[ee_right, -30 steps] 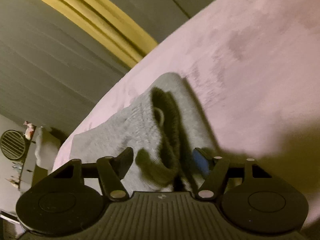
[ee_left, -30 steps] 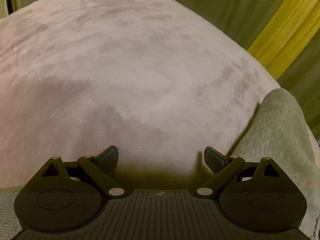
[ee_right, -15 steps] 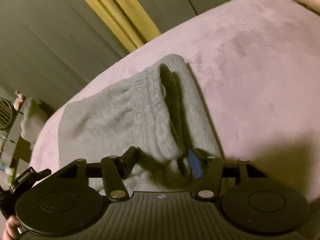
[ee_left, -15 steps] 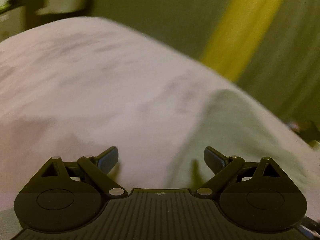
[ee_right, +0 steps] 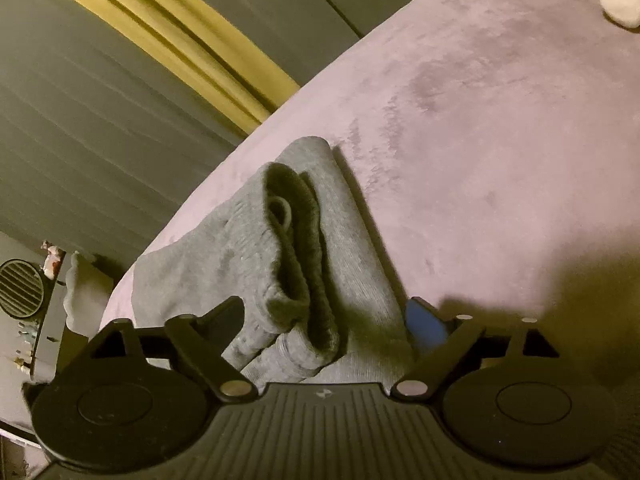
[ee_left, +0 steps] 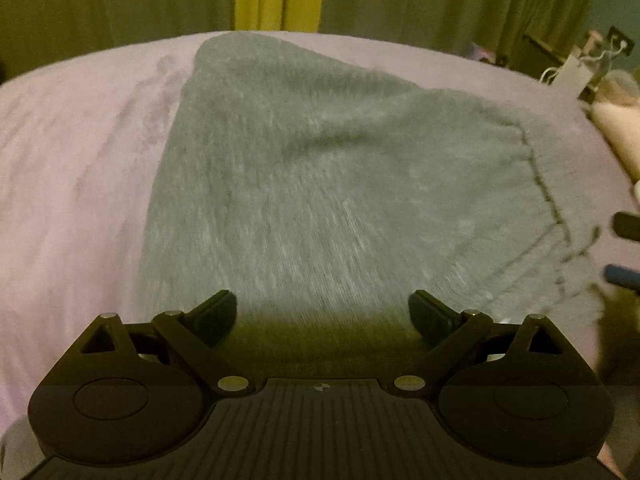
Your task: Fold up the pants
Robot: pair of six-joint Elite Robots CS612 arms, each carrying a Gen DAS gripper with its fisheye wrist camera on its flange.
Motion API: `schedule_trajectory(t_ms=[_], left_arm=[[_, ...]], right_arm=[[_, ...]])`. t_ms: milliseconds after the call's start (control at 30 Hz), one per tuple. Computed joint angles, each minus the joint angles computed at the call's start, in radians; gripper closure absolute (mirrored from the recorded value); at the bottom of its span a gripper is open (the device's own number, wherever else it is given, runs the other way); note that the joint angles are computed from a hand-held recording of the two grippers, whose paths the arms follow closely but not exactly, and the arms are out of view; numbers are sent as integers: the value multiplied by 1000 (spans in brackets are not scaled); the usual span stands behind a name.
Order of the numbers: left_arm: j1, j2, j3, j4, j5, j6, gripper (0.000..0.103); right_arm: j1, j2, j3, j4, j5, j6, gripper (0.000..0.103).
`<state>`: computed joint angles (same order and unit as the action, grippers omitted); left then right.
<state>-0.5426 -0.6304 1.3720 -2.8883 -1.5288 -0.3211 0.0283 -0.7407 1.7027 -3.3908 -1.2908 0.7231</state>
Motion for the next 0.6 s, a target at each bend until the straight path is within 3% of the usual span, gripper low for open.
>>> schedule_trajectory(t_ms=[133, 300, 367, 433, 500, 533, 600], left_arm=[[24, -6, 20, -43, -123, -30, 3], [19, 3, 14, -33, -92, -29, 0], [15, 1, 19, -40, -79, -20, 0], [16, 4, 17, -42, -85, -30, 0], [18, 5, 16, -42, -94, -39, 0], [19, 6, 14, -42, -96, -39, 0], [18, 9, 10, -36, -92, -34, 0]], right_arm=[[4, -7, -7, 10, 8, -35, 13], [40, -9, -62, 22, -92, -202, 13], [45, 3, -84, 5, -87, -230, 13], [45, 11, -103, 33, -65, -243, 19], [44, 21, -119, 99, -36, -289, 44], [49, 23, -127, 155, -54, -320, 46], [53, 33, -122, 180, -88, -348, 38]])
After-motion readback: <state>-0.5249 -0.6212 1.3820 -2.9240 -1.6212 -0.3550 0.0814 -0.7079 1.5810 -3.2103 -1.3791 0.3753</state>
